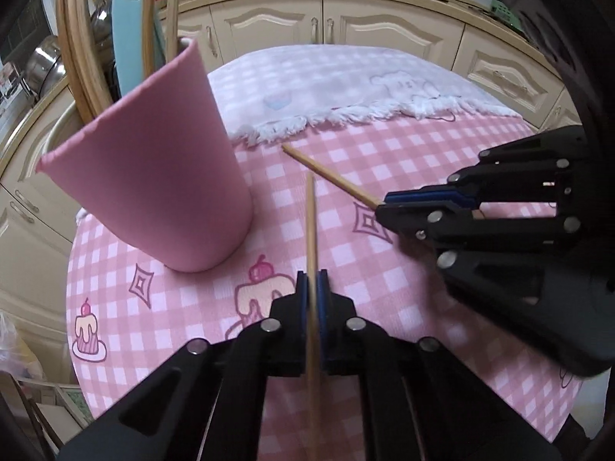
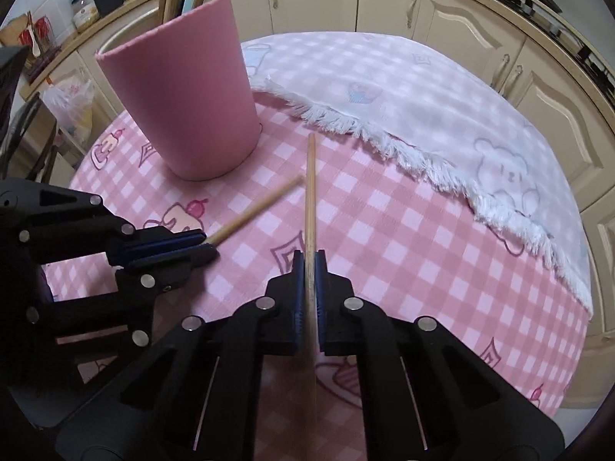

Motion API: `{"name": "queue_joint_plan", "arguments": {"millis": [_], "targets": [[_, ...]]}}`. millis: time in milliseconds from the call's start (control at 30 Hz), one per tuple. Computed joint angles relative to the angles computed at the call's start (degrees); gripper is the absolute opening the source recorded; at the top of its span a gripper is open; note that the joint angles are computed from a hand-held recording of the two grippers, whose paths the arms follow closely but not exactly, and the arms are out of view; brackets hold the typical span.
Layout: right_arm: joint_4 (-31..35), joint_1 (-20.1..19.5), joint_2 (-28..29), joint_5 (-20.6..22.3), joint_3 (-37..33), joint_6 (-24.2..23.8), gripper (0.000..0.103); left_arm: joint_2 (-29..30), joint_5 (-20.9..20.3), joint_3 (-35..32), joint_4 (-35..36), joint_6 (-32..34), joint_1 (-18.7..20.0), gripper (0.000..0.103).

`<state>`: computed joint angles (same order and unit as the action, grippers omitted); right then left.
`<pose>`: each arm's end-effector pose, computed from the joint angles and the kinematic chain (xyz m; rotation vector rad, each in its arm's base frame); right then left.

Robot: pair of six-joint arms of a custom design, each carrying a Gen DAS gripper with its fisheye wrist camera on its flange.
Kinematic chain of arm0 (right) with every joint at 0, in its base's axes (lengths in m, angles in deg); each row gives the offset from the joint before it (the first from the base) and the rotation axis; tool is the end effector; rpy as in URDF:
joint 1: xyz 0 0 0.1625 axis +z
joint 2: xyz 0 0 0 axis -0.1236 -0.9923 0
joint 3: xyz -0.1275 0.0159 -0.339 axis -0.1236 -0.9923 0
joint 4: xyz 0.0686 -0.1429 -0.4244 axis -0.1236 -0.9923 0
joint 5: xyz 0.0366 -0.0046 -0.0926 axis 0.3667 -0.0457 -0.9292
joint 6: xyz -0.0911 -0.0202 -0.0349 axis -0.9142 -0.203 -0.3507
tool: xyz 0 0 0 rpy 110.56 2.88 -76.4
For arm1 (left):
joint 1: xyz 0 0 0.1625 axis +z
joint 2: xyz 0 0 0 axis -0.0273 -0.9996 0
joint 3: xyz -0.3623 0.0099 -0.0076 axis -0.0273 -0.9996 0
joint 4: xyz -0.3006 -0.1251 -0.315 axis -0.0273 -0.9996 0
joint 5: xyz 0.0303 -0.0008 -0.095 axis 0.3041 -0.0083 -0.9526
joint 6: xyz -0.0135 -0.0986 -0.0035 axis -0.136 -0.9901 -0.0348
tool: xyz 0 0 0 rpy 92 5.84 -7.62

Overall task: Organize utensils
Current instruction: 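Lift both chopsticks over the pink cup and release them inside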

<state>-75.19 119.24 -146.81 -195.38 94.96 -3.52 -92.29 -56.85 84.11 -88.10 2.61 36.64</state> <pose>0.2520 -0.4123 0.1333 0.6852 -2.4550 0.3989 -0.2262 -0.3993 0.1606 0.8043 2.3207 -0.3504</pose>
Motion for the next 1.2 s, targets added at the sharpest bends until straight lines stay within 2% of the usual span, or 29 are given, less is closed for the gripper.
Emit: {"name": "queue_joint_plan", "arguments": {"millis": [33, 100, 300, 400, 533, 733, 1000, 1200], "targets": [[-0.9, -0.7, -1.7, 2.0, 1.2, 0.1, 0.006, -0.8, -0.4, 0.7, -0.7, -0.3, -0.2, 0.005], [-3.1, -1.2, -4.2, 3.3, 3.2, 0.2, 0.006, -2.2, -1.2, 1.7, -2.4, -0.5, -0.3, 0.005], [-7.4, -3.1, -11.7, 10.6, 7.0, 1.0, 0.006, -8.0, -1.1, 5.1, -8.3, -1.6, -2.2, 0.004], [-9.3, -4.3, -15.1, 16.4, 8.5, 0.8, 0.006, -10.3, 0.0, 6.2, -11.5, -1.9, -3.4, 0.004], [-11.6, -4.8, -16.8, 20.7, 8.9, 0.1, 0.006, -13.8, 2.0, 7.8, -14.7, -2.2, -5.5, 0.004], [-14.9, -3.1, -17.0, 23.0, 8.8, -0.9, 0.006, -19.0, 6.1, 10.1, -19.3, -0.3, -9.1, 0.004], [-17.4, -0.6, -16.1, 23.8, 6.8, -2.1, 0.006, -19.3, 11.0, 10.5, -31.0, 4.9, -10.5, 0.004], [-18.2, 1.4, -14.7, 24.2, 4.2, -3.4, 0.006, -16.5, 14.1, 9.3, -44.6, 13.7, -11.3, 0.004]]}}
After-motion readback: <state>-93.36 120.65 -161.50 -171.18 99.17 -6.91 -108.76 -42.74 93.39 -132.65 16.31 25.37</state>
